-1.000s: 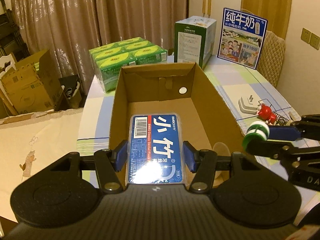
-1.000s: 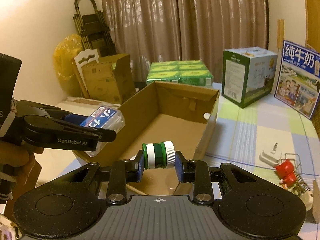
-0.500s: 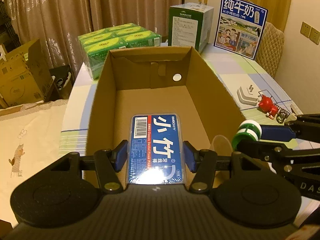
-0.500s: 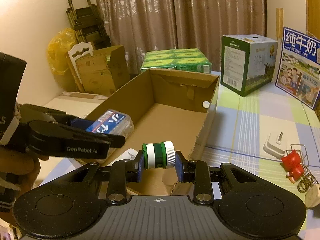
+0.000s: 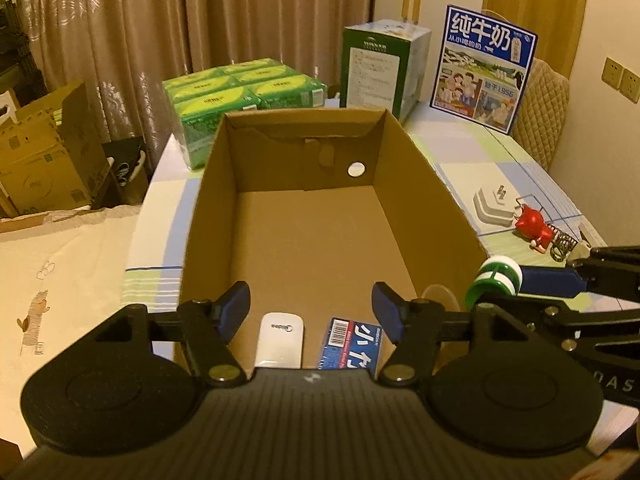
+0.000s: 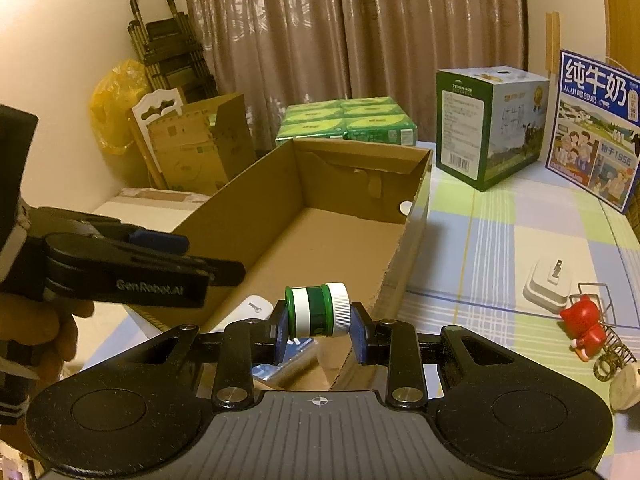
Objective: Organize rigid objects
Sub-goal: 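Carry the toothpick box into the cardboard box and release it with the left tool, then lower the green-and-white pill bottle into the cardboard box and open the right tool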
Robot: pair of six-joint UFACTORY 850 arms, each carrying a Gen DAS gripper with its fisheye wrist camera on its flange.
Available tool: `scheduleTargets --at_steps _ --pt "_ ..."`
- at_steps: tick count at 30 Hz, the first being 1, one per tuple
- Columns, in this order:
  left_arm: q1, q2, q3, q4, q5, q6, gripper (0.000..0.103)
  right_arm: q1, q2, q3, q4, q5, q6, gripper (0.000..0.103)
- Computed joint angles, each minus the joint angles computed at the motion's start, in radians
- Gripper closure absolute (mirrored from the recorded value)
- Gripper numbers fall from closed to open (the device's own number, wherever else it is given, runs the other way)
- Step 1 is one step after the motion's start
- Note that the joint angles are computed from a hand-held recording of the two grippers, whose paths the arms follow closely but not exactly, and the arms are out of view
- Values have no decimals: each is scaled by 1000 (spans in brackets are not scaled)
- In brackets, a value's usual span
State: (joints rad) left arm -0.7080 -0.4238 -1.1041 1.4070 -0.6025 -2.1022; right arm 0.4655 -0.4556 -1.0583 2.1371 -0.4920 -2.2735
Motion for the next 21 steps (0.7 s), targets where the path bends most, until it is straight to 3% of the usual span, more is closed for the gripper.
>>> scheduleTargets --at_steps 21 --pt "-13 22 20 1 -21 -18 40 3 7 4 -48 -10 42 75"
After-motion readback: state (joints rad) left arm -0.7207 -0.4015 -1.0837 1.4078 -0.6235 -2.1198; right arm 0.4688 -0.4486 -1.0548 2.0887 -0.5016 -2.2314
